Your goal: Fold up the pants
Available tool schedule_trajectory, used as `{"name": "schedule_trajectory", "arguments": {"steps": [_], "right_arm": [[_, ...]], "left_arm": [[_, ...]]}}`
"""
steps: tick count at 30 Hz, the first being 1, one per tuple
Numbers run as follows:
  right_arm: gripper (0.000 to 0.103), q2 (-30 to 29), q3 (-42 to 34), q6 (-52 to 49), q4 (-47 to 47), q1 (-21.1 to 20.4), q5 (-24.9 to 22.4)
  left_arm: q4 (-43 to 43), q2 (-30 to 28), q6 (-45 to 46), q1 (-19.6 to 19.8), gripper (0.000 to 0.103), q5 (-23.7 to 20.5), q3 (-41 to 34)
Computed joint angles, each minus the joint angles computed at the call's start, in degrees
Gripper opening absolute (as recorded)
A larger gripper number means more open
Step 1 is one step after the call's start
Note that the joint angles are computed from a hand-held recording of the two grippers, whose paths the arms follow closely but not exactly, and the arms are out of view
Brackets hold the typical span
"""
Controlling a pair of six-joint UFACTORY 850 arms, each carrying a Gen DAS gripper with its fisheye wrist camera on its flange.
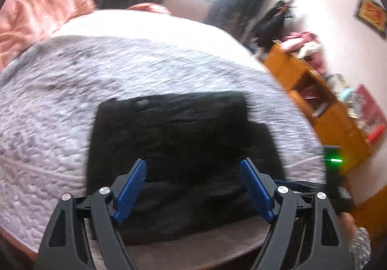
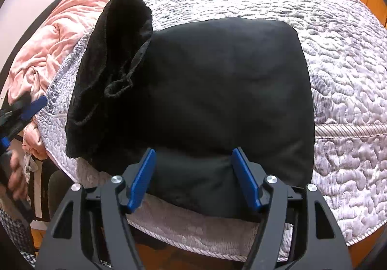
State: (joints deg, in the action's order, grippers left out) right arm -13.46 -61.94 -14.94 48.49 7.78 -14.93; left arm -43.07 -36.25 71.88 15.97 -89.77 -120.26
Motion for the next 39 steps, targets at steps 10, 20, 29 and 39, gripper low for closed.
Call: {"name": "schedule_trajectory", "arguments": {"steps": [10, 20, 29, 39], "right_arm": [[0.071, -1.55, -2.59, 12.71, -13.89, 1.2, -0.92], [0.088, -3.56, -10.73, 4.94, -7.61, 0.73, -4.27], [0.042, -12.81, -20.59, 3.61, -4.97, 1.61, -9.93], [0.019, -5.58, -15.74, -12.74, 8.68, 1.84, -6.55]], "left_arm": [[11.04, -1.43, -3.56, -2.09, 0.082, 11.51, 4.99], [9.4, -6.63, -10.17, -0.19, 0.084, 5.29, -5.9], [13.14, -10.57, -12.96, -0.29, 0.084, 4.08, -11.17], [12.53, -11.17, -15.88, 0.32, 0.086, 1.39, -12.92]]}}
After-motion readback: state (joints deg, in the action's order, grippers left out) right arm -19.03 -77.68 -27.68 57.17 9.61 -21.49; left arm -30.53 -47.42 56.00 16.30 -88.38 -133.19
